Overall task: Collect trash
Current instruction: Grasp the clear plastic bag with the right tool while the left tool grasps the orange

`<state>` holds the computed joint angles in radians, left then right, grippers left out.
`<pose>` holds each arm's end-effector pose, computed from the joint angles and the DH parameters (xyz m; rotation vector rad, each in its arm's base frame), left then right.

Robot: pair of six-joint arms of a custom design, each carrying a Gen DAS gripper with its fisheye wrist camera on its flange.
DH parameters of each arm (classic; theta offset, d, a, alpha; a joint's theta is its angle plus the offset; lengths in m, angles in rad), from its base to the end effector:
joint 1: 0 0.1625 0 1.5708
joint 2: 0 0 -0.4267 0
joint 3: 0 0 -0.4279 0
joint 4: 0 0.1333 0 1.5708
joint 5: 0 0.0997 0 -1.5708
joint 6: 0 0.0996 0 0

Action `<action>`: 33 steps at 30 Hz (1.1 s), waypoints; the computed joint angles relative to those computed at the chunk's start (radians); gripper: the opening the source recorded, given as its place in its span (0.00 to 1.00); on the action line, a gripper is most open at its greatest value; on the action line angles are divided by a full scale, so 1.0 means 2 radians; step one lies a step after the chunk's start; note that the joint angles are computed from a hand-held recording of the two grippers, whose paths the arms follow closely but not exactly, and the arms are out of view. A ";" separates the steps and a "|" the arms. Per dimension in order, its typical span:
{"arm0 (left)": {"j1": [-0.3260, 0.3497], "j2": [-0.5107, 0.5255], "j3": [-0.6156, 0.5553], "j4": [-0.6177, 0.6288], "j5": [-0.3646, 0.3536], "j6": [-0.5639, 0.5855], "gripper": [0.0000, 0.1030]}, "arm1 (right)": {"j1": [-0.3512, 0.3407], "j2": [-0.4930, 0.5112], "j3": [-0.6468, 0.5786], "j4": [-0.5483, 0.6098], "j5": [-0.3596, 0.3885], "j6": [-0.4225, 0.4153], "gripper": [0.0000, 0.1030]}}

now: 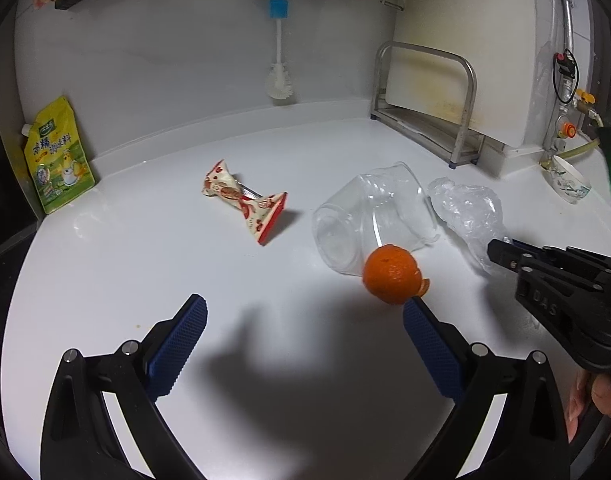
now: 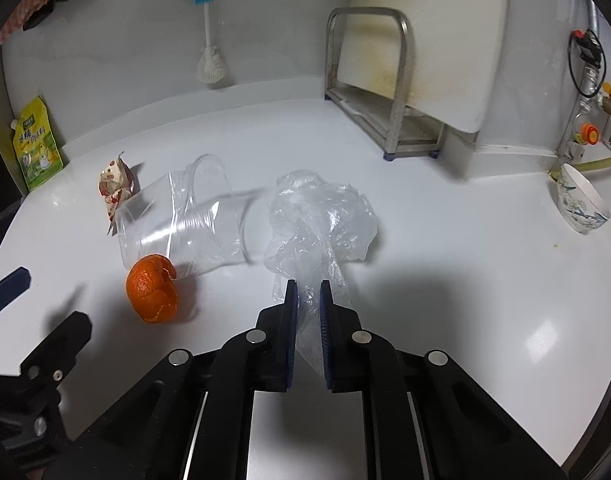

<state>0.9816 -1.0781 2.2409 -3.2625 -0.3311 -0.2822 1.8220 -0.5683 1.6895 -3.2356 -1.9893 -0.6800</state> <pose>-0.0743 -0.5205 0.1680 -0.0751 2.0057 -1.0773 0.2584 -0.6336 -0.0195 1.0154 -2.3589 0.5823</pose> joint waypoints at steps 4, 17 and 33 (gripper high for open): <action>0.006 0.009 -0.018 0.027 -0.015 -0.021 0.94 | -0.009 -0.022 0.018 -0.006 0.014 0.004 0.09; 0.021 0.054 -0.079 0.106 0.017 -0.101 0.94 | -0.040 -0.055 0.031 0.035 0.083 0.026 0.09; 0.023 0.054 -0.092 0.184 0.024 -0.139 0.63 | -0.053 -0.069 0.038 0.045 0.126 0.040 0.09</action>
